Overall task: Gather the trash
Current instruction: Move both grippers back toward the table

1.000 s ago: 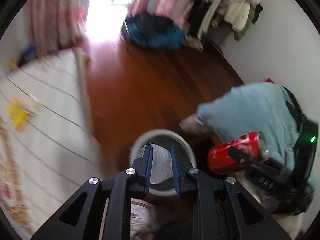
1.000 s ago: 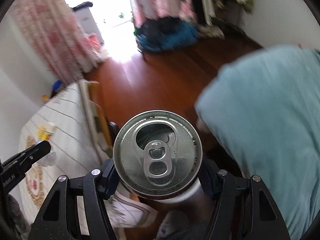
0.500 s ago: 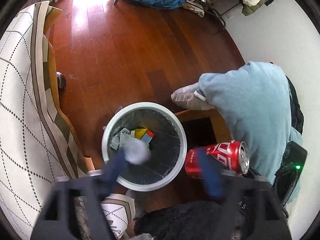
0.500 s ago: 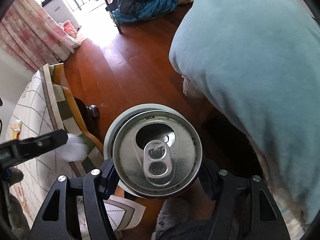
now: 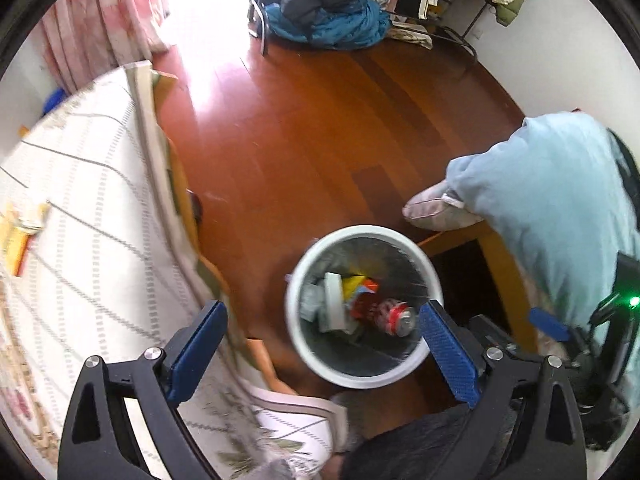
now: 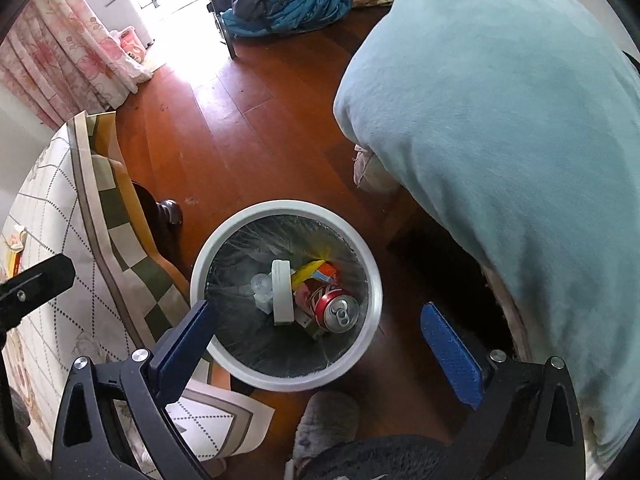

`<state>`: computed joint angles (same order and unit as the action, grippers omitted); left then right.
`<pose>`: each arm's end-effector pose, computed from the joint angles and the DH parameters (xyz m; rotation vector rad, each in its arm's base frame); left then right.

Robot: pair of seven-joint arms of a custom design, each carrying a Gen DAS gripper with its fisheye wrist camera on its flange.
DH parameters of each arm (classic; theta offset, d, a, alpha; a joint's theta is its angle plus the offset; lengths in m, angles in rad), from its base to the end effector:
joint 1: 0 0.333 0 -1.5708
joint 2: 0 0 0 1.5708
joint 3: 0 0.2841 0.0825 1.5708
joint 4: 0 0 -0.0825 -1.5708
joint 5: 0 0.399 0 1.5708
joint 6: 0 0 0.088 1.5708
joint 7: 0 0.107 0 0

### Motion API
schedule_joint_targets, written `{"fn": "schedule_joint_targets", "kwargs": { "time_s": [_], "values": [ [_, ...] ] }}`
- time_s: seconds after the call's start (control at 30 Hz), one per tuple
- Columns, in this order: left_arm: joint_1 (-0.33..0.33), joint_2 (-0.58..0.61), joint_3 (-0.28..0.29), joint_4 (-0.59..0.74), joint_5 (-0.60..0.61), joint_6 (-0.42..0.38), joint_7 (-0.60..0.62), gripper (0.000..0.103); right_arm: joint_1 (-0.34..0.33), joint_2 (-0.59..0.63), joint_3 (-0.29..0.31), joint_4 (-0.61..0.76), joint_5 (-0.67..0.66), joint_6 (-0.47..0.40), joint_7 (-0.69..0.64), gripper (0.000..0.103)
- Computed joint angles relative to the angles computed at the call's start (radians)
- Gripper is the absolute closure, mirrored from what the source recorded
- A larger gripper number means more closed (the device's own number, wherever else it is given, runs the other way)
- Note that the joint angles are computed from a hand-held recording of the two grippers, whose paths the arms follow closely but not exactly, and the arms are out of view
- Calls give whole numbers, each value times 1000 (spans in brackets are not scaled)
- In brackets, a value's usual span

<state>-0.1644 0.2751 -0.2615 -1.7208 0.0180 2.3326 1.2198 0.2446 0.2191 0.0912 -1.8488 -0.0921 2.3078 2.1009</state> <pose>0.6171 -0.2653 0.4284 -2.0620 2.1969 -0.5169 0.6087 0.2078 0.3922 -1.9148 2.2152 -0.1996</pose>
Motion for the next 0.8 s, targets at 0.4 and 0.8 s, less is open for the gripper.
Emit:
{"fn": "schedule_joint_targets", "kwargs": {
  "time_s": [0.4, 0.8],
  "values": [
    [-36, -217, 40, -154, 211, 23, -144, 3, 36, -150, 1, -61, -42, -26, 30, 0],
    [41, -391, 110, -247, 350, 18, -315, 3, 89, -142, 21, 112, -48, -43, 35, 0]
  ]
}}
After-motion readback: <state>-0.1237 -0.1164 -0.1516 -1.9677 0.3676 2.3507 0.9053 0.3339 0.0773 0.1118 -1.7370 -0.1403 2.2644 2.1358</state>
